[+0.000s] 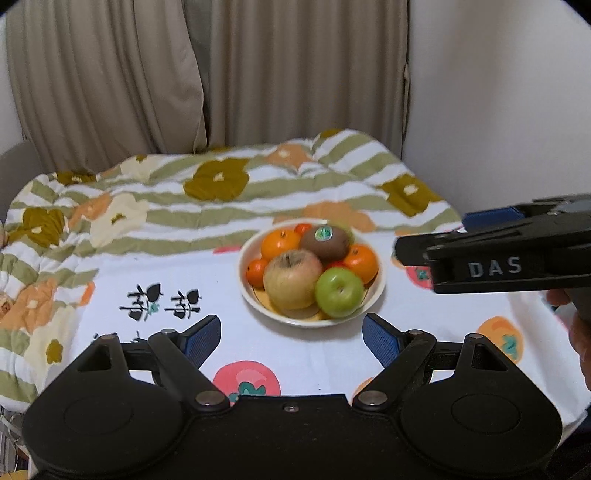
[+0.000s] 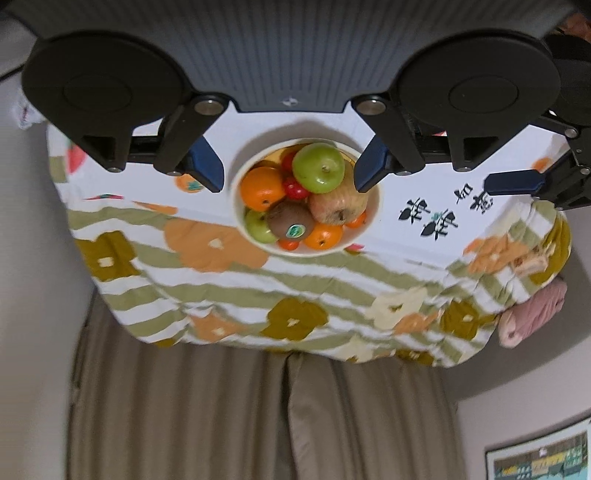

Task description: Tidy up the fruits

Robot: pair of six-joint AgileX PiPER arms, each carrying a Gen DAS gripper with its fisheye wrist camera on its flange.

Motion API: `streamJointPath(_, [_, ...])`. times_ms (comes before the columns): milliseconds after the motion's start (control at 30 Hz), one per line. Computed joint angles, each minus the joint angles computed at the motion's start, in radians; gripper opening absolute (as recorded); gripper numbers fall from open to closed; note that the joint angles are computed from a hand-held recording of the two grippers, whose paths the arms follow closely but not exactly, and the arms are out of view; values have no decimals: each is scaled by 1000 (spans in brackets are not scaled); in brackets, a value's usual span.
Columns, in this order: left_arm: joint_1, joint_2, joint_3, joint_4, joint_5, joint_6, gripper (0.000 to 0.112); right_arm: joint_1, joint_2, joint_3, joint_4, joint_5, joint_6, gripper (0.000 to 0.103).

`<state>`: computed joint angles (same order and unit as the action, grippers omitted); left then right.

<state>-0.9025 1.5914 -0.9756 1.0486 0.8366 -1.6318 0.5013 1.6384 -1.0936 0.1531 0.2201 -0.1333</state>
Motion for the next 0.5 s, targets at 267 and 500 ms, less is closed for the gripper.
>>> streamJointPath(267, [-154,-156,11,-30,213,4,94,41,-253,116,-402,112,482,102])
streamJointPath(500, [-251,-263,52,-10,340,-44,103,138,-398,184,-624,242,759,103])
